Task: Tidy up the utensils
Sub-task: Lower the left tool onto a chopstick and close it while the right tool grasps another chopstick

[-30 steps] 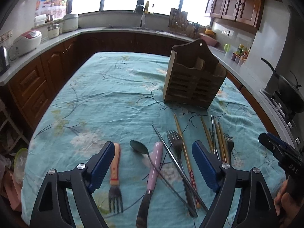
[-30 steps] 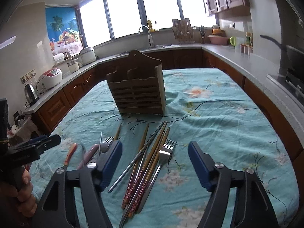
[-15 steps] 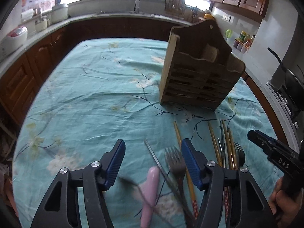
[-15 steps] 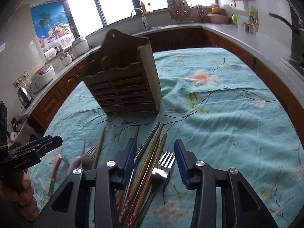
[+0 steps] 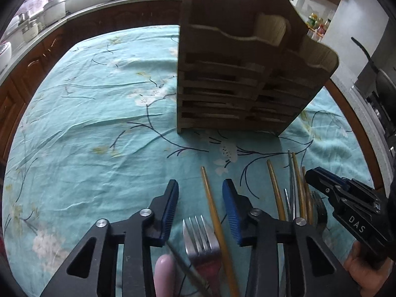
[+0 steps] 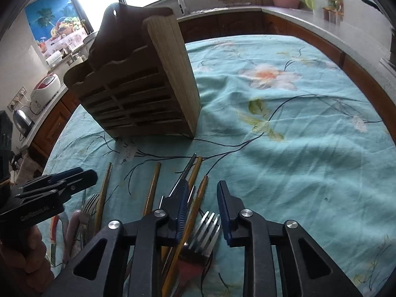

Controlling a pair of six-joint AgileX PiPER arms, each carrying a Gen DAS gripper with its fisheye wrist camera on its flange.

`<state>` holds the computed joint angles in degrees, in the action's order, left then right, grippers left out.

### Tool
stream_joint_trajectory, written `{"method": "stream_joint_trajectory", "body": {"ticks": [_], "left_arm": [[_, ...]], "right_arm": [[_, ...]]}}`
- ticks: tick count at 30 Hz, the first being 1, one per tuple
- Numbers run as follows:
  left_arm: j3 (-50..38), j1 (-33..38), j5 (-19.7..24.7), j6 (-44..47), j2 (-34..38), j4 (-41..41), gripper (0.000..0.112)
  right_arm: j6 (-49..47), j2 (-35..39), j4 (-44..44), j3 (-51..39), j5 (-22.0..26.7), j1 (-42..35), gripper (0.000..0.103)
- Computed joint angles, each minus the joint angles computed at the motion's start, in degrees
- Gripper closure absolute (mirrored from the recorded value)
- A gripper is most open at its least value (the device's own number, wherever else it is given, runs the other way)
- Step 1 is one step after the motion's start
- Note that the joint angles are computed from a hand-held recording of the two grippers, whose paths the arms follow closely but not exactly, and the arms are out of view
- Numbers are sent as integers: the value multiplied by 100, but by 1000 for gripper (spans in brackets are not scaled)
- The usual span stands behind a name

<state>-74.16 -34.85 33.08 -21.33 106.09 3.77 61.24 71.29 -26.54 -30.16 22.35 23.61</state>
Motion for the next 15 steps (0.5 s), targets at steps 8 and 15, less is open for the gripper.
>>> {"method": "stream_joint_trajectory", "body": {"ticks": [8, 15], "left_arm": [[-458, -33, 112, 49, 522, 75, 91], [-483, -89, 13, 143, 599, 1, 105]], "right_arm": [[-281, 349, 84, -94, -33, -145, 93], [139, 783, -491, -474, 282, 110, 94]]}}
